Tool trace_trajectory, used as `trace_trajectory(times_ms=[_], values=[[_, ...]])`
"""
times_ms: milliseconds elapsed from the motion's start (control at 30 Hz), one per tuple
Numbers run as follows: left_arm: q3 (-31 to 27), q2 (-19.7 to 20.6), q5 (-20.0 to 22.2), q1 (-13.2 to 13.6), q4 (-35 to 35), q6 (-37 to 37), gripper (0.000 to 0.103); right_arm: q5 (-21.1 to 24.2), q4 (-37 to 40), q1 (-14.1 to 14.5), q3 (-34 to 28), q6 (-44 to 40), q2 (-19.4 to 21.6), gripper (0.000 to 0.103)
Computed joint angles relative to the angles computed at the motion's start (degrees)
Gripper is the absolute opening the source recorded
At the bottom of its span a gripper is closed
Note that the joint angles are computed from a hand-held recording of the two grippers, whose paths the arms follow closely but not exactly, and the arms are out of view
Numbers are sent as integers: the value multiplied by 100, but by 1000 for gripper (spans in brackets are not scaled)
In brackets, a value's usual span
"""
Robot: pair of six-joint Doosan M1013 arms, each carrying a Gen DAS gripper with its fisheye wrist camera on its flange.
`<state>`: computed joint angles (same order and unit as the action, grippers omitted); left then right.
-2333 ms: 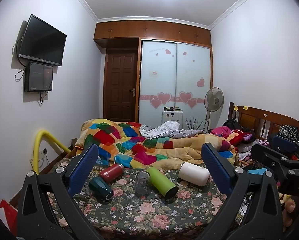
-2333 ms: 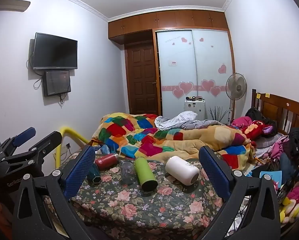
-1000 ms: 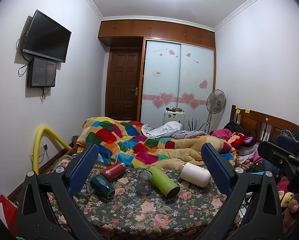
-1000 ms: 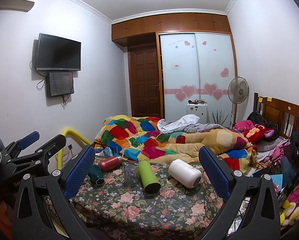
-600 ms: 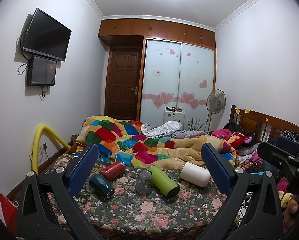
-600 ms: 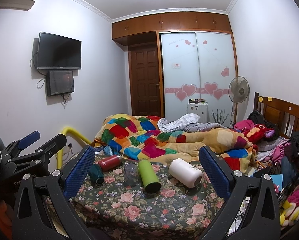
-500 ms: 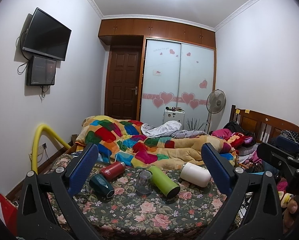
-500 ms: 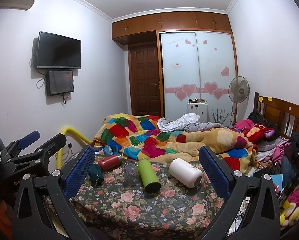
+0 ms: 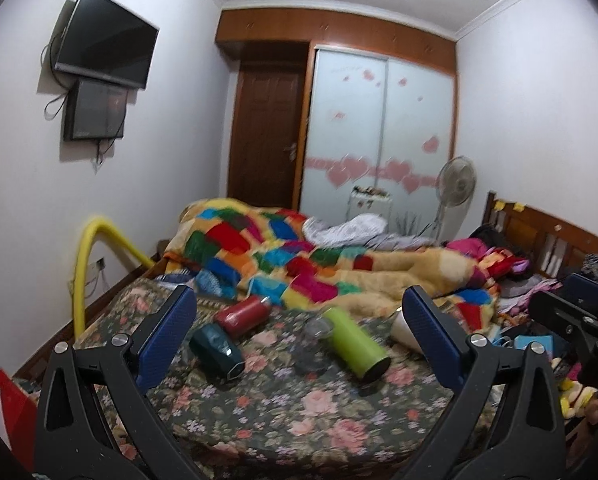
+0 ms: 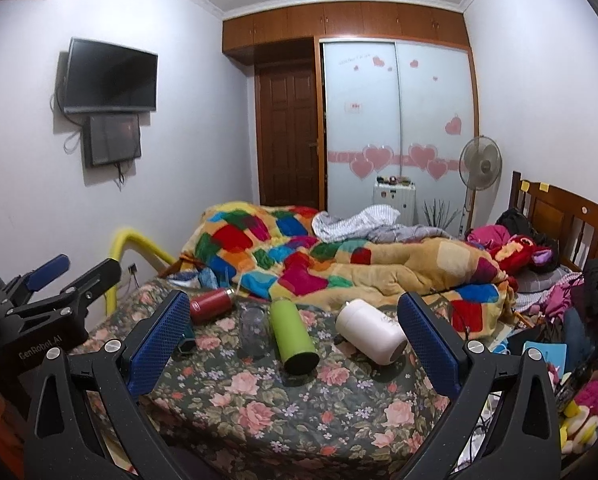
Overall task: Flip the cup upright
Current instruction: 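Move the right gripper down toward the lime-green bottle lying on its side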
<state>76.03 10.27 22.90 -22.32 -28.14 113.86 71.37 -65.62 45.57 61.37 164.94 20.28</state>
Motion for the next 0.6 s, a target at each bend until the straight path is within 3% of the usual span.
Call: trace_trajectory(times_ms=[200, 400, 600], values=[[-343, 446, 544, -2, 1328, -1291, 103, -88, 1146, -506, -152, -726, 216, 103], [-675, 862, 1158, 14, 1615, -1580, 103, -185, 2553, -1076, -472, -1791, 541, 103], [-909, 1117, 1429, -26, 1750, -1616, 103, 24, 3970, -1590, -1024, -2942, 1036, 98]])
